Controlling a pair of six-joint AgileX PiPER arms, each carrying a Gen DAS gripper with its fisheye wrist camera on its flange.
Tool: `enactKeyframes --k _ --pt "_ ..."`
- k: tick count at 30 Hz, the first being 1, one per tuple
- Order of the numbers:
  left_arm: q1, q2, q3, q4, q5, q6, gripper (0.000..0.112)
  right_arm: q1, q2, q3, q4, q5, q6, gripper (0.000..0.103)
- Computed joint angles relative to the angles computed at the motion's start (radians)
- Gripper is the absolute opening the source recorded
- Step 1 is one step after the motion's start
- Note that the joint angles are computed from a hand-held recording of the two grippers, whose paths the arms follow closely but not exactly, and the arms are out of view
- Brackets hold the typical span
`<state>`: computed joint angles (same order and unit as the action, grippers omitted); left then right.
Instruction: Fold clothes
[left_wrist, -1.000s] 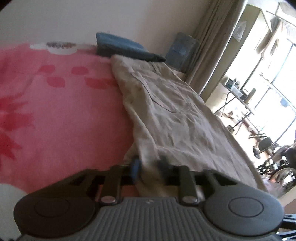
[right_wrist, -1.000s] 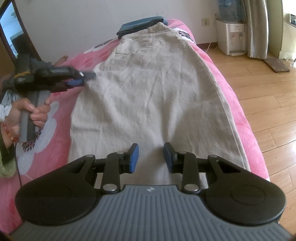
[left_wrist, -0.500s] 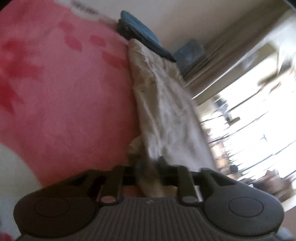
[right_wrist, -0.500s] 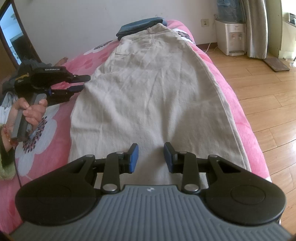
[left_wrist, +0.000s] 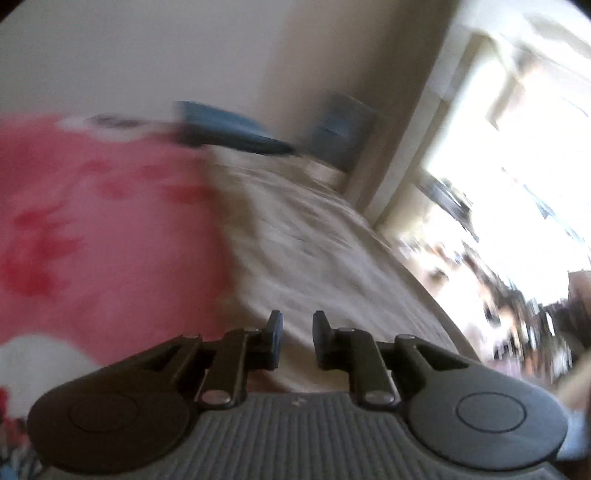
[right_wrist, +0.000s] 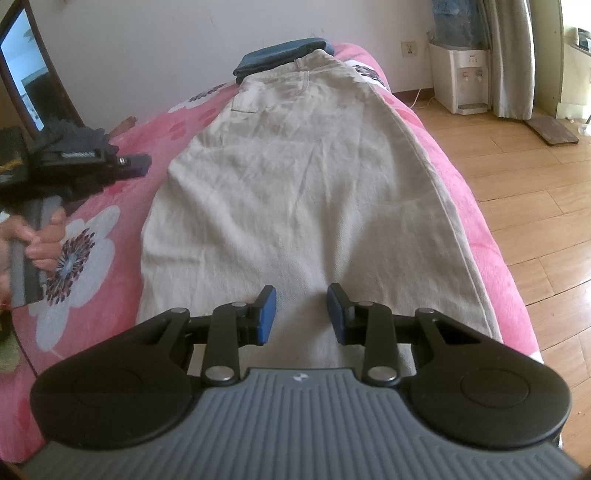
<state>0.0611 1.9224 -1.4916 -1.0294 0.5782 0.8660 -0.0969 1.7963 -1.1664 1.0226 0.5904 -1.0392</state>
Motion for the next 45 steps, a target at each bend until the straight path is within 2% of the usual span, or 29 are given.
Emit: enactKeyframes --k 2,4,7,9,11,14,17,21,24,27,29,35,37,39,42,45 --pt "-0.054 0.008 -0.017 0.123 0.049 -0.025 0.017 -0.003 -0.003 0.008 0.014 -0.001 -0.013 0.030" --pt "-0.114 0.009 0.006 0.275 0.048 -0.081 0.020 -0.004 -0.006 0.017 0.032 -0.006 -0.025 0.030" --pt "-0.149 -0.081 0.139 0.327 -0.061 -0.042 0.019 -0.004 -0.012 0.027 0.044 -0.011 -0.034 0.030" --pt "-0.137 -0.095 0.153 0.353 -0.048 -0.060 0.020 -0.005 -0.017 0.025 0.024 -0.007 -0.019 0.030" --pt "-0.147 -0.128 0.183 0.433 -0.069 -0.103 0.021 -0.002 -0.027 0.008 -0.046 0.007 0.049 0.030" --pt "-0.146 -0.145 0.190 0.512 -0.063 -0.179 0.022 0.002 -0.047 -0.039 -0.101 0.052 0.127 0.030" --pt "-0.137 -0.211 0.243 0.572 -0.047 -0.231 0.021 0.052 -0.042 -0.070 -0.102 0.012 0.109 0.030" --pt "-0.126 -0.290 0.298 0.651 -0.019 -0.292 0.021 0.142 -0.006 -0.093 -0.198 0.012 0.194 0.030" --pt "-0.102 -0.381 0.364 0.666 -0.002 -0.279 0.022 0.181 -0.097 0.048 -0.119 0.051 0.051 0.031" --pt "-0.085 -0.467 0.422 0.644 0.020 -0.255 0.022 0.178 -0.191 0.151 -0.101 0.173 -0.002 0.031" --pt "-0.077 -0.524 0.459 0.609 0.044 -0.228 0.026 0.150 -0.230 0.172 -0.108 0.246 0.021 0.030" --pt "-0.162 -0.663 0.582 0.473 0.104 -0.169 0.041 -0.075 -0.365 0.224 -0.151 0.221 0.192 0.030" --pt "-0.216 -0.699 0.615 0.465 0.129 -0.186 0.045 -0.137 -0.415 0.271 -0.248 0.202 0.278 0.031" --pt "-0.278 -0.732 0.645 0.460 0.148 -0.211 0.050 -0.200 -0.479 0.337 -0.330 0.230 0.319 0.030" --pt "-0.348 -0.772 0.670 0.484 0.173 -0.248 0.056 -0.323 -0.655 0.467 -0.431 0.285 0.334 0.030" --pt "-0.391 -0.805 0.687 0.508 0.174 -0.280 0.064 -0.437 -0.816 0.530 -0.517 0.320 0.378 0.031"
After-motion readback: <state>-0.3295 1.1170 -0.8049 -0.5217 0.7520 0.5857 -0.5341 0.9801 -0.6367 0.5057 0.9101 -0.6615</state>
